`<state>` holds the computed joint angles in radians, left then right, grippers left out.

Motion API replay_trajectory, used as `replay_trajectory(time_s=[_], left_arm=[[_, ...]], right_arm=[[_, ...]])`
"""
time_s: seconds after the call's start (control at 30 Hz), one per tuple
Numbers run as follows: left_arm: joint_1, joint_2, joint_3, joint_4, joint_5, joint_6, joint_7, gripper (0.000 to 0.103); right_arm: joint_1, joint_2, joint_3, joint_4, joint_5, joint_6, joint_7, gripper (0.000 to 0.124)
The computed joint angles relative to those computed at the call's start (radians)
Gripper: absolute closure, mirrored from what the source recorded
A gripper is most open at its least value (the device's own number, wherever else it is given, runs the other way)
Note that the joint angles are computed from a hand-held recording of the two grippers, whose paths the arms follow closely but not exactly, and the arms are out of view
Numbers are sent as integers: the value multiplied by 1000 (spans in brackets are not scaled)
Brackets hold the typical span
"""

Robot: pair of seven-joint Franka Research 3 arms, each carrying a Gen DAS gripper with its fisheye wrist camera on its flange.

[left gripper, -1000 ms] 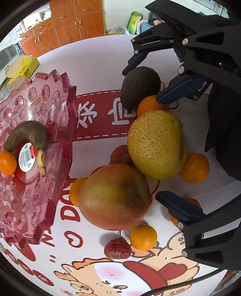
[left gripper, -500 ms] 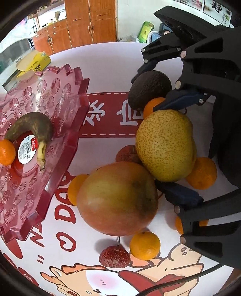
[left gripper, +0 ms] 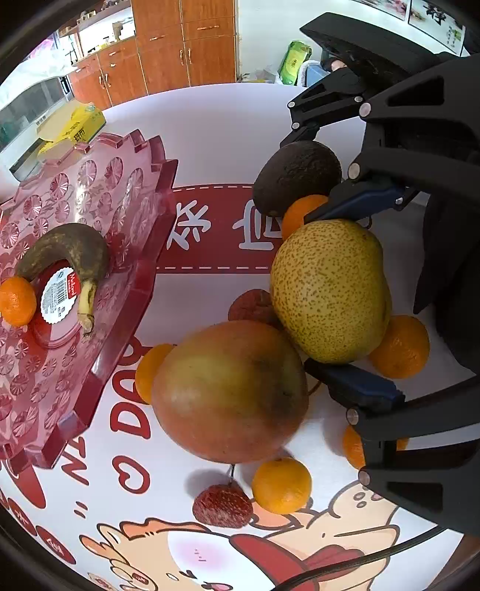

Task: Organize fruits
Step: 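Grasp the yellow pear with the left tool while the right tool grasps the avocado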

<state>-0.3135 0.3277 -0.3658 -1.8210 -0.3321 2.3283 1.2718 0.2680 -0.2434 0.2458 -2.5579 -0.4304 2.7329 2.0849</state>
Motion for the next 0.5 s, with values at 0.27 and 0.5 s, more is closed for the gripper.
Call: replay_trajectory(time_s=[0.27,0.5], left_arm=[[-4,-61,4,-55,-1,41,-2,35],[-8,-147,16,-114,-5,81,0,35]], right_arm=[[11,-30,-12,-23,76,-13,28,67],[-8,-92,8,-74,132,12,84,67]])
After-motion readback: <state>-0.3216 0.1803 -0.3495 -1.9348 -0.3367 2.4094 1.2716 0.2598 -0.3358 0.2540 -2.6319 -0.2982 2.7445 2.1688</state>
